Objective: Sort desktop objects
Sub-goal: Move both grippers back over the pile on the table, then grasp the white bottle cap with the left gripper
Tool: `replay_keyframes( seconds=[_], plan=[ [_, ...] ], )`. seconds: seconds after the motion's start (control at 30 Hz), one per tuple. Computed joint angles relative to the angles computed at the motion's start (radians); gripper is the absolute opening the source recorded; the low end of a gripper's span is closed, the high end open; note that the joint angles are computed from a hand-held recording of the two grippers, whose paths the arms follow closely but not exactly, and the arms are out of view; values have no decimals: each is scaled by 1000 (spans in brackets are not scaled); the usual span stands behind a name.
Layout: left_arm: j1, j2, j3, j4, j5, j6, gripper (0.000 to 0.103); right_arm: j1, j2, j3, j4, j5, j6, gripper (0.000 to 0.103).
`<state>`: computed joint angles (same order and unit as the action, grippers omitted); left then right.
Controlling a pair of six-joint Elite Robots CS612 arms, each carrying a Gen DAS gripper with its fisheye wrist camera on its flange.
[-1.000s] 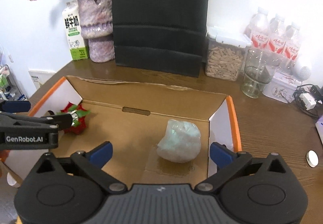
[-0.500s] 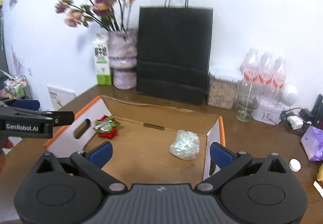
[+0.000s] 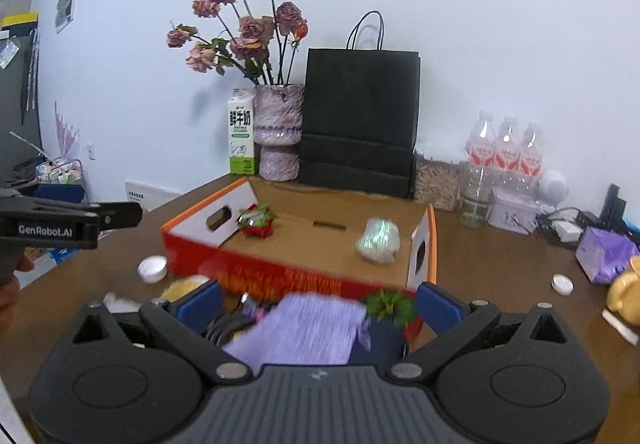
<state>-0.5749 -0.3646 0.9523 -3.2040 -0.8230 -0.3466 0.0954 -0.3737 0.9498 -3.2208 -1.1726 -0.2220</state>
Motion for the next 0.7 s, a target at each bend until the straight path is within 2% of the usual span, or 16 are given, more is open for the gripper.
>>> replay_keyframes(
  seconds=[0.1, 0.27, 0.43, 0.7],
  plan=[
    [-15, -18, 62, -16, 10, -33, 103, -8, -28, 92, -57, 7, 2, 103],
    [-28, -41, 144, -39, -27, -80, 103, -17, -57, 207, -134, -3, 12, 103],
    [-44, -48, 197, -69, -66, -98, 103, -20, -73, 286, -163, -38, 9, 103],
    [-67, -29, 203, -93, -133, -36, 103, -24, -79, 353, -208, -79, 50, 103]
  ],
)
